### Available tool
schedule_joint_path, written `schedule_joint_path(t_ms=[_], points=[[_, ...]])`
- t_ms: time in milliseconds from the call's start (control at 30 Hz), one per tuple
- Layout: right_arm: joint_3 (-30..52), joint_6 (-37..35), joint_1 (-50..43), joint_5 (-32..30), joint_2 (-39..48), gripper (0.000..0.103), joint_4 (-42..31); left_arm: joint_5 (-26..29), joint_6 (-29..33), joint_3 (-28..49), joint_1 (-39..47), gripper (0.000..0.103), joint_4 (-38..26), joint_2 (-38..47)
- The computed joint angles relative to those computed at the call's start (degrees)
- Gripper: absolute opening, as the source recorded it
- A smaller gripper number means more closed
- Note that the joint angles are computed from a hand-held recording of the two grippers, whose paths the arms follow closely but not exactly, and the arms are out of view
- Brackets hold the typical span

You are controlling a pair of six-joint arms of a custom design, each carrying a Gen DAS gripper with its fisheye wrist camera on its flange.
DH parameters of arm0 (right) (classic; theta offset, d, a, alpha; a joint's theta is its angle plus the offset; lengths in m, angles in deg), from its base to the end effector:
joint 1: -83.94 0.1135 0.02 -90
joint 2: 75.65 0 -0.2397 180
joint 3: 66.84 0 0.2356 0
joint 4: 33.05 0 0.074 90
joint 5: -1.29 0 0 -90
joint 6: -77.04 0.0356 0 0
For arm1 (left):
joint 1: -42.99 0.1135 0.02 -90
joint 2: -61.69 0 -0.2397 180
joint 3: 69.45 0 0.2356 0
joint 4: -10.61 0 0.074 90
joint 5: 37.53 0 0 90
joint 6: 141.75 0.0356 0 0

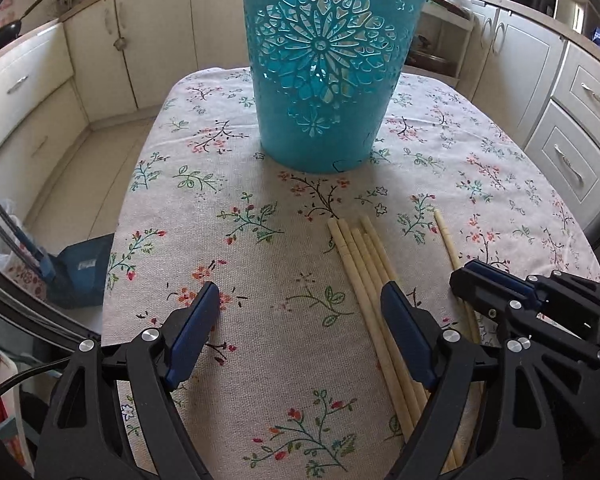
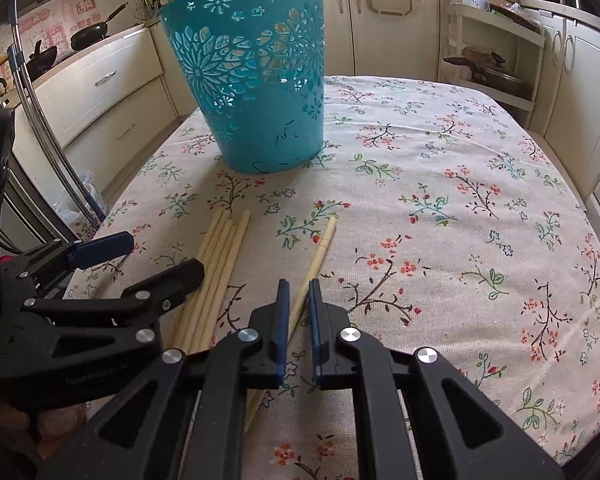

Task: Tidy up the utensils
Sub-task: 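Lower the left tool onto the bundle and close on one chopstick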

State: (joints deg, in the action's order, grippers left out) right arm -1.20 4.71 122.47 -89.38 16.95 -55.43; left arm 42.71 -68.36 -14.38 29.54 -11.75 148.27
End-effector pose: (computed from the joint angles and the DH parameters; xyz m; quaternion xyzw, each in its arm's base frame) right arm 0.2440 0.1949 0.1630 -0.1718 0.9218 0.1685 0.3039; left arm 0.2649 -0.0571 0.1415 -0.0525 0.9462 -0.0020 0.3194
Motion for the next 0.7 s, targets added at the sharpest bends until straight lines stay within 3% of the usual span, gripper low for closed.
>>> schedule_joint_path(t_ms=[533, 633, 700], points=[[0.28, -0.3, -0.98, -1.2, 0.01, 0.01, -0.4, -0.61, 0.82, 1.55, 1.69, 0.077, -2.93, 0.37], [0.26, -0.32, -0.95, -1.18, -0.02, 0.01, -0.4, -2.34, 1.83, 2.78, 0.57, 0.07, -3.48, 1.82], [0.2, -0.28, -1.0, -1.25, -0.06, 0.01, -0.31, -1.57, 2.59, 3.33, 0.65, 0.059, -3.17, 2.38]])
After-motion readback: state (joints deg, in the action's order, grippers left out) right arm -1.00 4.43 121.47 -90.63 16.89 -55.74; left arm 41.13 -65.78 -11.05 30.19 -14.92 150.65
